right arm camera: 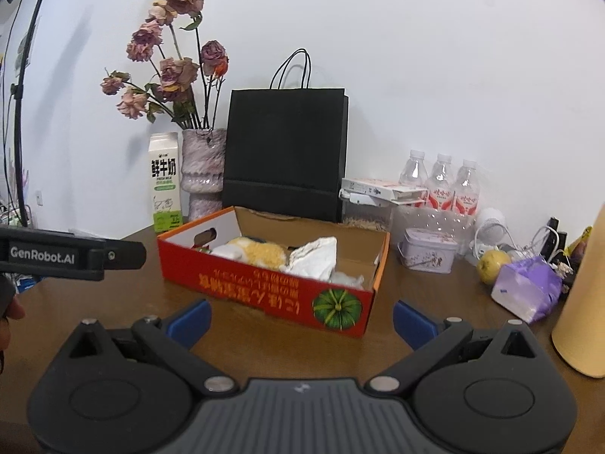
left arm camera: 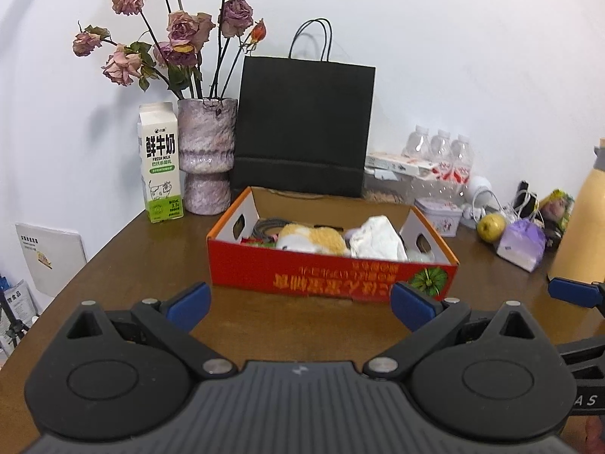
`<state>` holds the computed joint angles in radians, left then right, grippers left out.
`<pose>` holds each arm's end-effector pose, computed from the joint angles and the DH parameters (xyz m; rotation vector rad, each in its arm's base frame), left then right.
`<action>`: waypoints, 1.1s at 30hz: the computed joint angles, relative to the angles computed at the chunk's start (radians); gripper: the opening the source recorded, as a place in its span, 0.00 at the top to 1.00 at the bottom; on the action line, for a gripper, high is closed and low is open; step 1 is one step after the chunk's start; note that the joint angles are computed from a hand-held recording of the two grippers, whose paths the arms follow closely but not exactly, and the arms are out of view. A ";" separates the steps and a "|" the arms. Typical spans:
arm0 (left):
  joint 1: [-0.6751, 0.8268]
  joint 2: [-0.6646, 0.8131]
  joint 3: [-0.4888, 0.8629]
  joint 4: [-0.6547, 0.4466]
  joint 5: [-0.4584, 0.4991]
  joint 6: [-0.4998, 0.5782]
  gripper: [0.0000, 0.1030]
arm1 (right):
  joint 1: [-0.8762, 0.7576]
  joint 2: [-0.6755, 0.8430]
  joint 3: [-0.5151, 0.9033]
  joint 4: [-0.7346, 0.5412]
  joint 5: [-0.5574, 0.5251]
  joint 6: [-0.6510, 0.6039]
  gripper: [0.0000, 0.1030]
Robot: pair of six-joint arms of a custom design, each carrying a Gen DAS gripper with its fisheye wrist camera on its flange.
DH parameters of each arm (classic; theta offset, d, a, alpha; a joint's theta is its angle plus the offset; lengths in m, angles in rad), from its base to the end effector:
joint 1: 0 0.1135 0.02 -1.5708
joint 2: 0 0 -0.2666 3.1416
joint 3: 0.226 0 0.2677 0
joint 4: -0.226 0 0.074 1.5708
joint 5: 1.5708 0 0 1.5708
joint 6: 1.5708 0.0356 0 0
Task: Organize objects
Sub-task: 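Move both open tools away from the box toward the blue case and lilac pouch, then close the left tool around the dark blue glasses case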
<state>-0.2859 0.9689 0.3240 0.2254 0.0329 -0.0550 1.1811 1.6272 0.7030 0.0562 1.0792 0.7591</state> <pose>0.2047 -0.0614 0.1797 0.2515 1.9830 -0.2524 0.1425 0.2645 0.1383 0.0100 1.9398 -0.0683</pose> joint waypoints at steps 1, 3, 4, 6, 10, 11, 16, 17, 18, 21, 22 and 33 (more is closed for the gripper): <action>-0.005 -0.030 -0.011 -0.023 -0.004 0.002 0.00 | 0.019 0.001 0.001 -0.034 0.010 0.037 0.00; -0.015 -0.086 -0.031 -0.068 -0.009 0.002 0.00 | 0.054 0.000 0.001 -0.097 0.025 0.109 0.00; -0.021 -0.116 -0.041 -0.095 -0.012 0.002 0.00 | 0.074 0.000 0.002 -0.135 0.035 0.152 0.00; -0.032 -0.168 -0.059 -0.140 -0.016 0.003 0.00 | 0.106 0.002 0.003 -0.199 0.049 0.227 0.00; -0.060 -0.259 -0.094 -0.225 -0.028 -0.001 0.00 | 0.176 0.014 0.012 -0.355 0.074 0.406 0.00; -0.067 -0.276 -0.103 -0.243 -0.031 -0.003 0.00 | 0.194 0.020 0.015 -0.392 0.079 0.452 0.00; -0.097 -0.359 -0.140 -0.328 -0.045 -0.006 0.00 | 0.263 0.051 0.021 -0.513 0.082 0.627 0.00; -0.105 -0.373 -0.146 -0.344 -0.052 -0.005 0.00 | 0.273 0.054 0.018 -0.527 0.078 0.650 0.00; -0.110 -0.386 -0.152 -0.361 -0.056 -0.003 0.00 | 0.282 0.059 0.018 -0.541 0.074 0.672 0.00; -0.122 -0.420 -0.162 -0.417 -0.064 -0.004 0.00 | 0.306 0.070 0.012 -0.573 0.063 0.734 0.00; -0.128 -0.430 -0.165 -0.434 -0.067 -0.008 0.00 | 0.318 0.075 0.011 -0.588 0.061 0.762 0.00; -0.286 -0.452 -0.212 -0.515 -0.144 -0.073 0.00 | 0.392 0.126 0.002 -0.676 0.024 0.942 0.00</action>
<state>-0.5716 0.5173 0.1121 -0.2893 -0.1116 -0.1281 1.5726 1.7535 0.7048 -0.6199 1.1027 1.7013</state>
